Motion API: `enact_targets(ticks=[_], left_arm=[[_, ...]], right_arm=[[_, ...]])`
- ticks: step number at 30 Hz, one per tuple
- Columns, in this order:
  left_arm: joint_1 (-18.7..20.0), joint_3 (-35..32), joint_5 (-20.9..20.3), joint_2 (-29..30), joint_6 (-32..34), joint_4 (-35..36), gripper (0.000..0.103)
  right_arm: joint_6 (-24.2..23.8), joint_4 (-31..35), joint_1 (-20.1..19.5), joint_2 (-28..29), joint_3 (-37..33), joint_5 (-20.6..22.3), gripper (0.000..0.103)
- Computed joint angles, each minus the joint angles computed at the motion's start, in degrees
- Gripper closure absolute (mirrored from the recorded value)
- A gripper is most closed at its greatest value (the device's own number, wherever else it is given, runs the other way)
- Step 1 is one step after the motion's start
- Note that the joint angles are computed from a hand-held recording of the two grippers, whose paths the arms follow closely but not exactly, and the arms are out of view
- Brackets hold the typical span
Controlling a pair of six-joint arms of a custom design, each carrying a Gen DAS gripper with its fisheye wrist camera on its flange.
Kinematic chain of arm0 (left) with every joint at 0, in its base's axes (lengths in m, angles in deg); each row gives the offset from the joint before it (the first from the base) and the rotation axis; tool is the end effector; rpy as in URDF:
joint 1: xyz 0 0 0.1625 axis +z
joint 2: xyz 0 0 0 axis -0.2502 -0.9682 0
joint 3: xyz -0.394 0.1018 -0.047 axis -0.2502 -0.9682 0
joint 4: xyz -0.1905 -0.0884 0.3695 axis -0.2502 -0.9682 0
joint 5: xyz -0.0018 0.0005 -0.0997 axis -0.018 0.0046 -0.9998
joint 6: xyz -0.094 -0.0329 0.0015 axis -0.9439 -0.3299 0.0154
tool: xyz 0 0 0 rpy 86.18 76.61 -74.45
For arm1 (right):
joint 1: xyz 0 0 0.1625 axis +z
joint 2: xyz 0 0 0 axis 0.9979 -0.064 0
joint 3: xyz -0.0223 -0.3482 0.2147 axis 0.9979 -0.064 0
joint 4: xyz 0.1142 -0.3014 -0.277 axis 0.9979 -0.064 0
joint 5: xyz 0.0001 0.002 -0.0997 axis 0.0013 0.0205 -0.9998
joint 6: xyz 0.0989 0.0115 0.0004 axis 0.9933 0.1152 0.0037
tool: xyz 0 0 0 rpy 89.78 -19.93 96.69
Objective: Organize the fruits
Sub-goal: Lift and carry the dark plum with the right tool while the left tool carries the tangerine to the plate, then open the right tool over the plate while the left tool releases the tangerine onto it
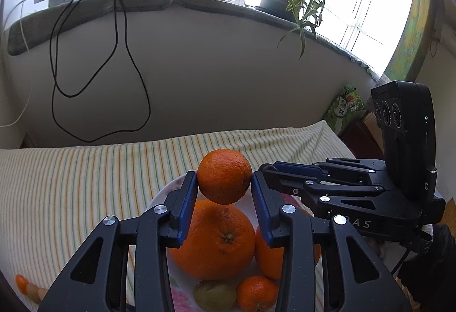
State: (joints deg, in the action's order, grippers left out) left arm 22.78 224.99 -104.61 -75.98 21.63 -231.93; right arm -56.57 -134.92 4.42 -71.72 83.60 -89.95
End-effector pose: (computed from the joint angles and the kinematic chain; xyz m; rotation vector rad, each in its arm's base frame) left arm -0.2549 -0.2386 0.0611 0.6741 2.5534 -0.8795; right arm 0.1191 -0.2706 0.1991 0.8334 -2.5943 0.6598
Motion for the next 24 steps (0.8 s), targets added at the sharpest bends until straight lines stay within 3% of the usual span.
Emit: enact_targets(ticks=[13, 14, 18, 24], left_arm=[[1.1, -1.4, -1.0, 2.2, 1.3, -0.8, 0.065], [1.1, -1.3, -0.9, 2.1, 1.2, -0.8, 0.061], [0.0, -1.1, -0.1, 0.9, 0.0, 0.6, 0.058], [-2.0, -0.5, 1.3, -2.1, -2.1, 4.1, 0.057]], right_arm=[[-0.5, 0.9, -0.9, 0.4, -0.5, -0.1, 0.078], [-0.4, 1.2, -0.8, 0.4, -0.5, -0.1, 0.078], [-0.6, 0.6, -0.1, 0.0, -0.1, -0.6, 0.053], [0.6, 1.8, 0.1, -2.3, 0.1, -1.2, 0.052]])
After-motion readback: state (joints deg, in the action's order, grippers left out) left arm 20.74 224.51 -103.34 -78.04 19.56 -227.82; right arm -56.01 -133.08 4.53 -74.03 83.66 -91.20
